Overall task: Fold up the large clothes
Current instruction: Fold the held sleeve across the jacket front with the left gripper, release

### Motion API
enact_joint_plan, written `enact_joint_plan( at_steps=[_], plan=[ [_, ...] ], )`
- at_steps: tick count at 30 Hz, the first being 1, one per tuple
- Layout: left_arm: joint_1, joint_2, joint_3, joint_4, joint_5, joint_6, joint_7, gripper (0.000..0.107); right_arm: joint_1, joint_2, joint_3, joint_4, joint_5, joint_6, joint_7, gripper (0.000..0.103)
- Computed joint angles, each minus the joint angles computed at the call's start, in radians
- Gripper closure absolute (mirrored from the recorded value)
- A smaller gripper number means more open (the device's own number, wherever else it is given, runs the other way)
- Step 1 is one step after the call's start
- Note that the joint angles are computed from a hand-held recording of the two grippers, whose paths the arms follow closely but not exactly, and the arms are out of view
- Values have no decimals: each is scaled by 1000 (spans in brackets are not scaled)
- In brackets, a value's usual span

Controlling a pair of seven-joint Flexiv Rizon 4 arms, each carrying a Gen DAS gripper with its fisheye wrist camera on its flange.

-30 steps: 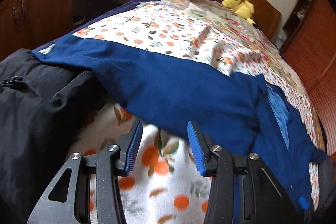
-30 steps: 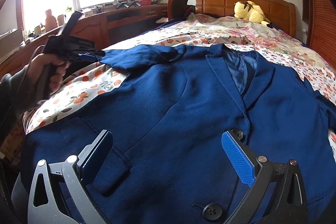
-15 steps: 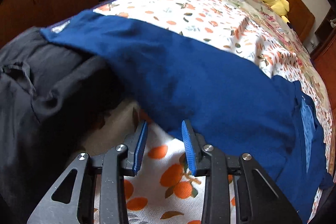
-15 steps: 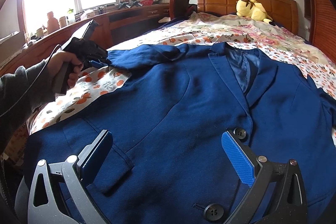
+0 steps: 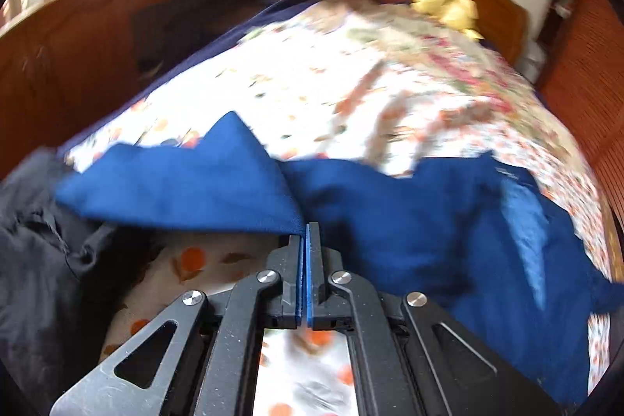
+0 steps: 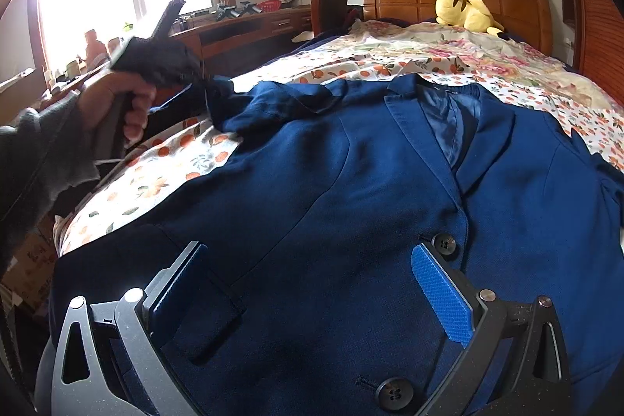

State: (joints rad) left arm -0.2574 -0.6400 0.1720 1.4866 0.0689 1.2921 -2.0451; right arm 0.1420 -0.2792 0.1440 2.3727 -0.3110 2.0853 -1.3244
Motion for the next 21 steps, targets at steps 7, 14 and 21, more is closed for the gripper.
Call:
enact_joint_plan(
  at_steps=[7, 14, 21],
  plan=[
    [-137, 102, 57, -6, 160, -66, 0, 106, -113, -22, 40, 12, -143, 72, 129, 0],
    [-121, 170, 9, 96, 234, -44, -25, 106, -142, -34, 24, 14, -243, 93, 201, 0],
    [-71, 230, -50, 253, 181, 101, -5, 61, -125, -21, 12, 9, -248, 73, 200, 0]
  ],
)
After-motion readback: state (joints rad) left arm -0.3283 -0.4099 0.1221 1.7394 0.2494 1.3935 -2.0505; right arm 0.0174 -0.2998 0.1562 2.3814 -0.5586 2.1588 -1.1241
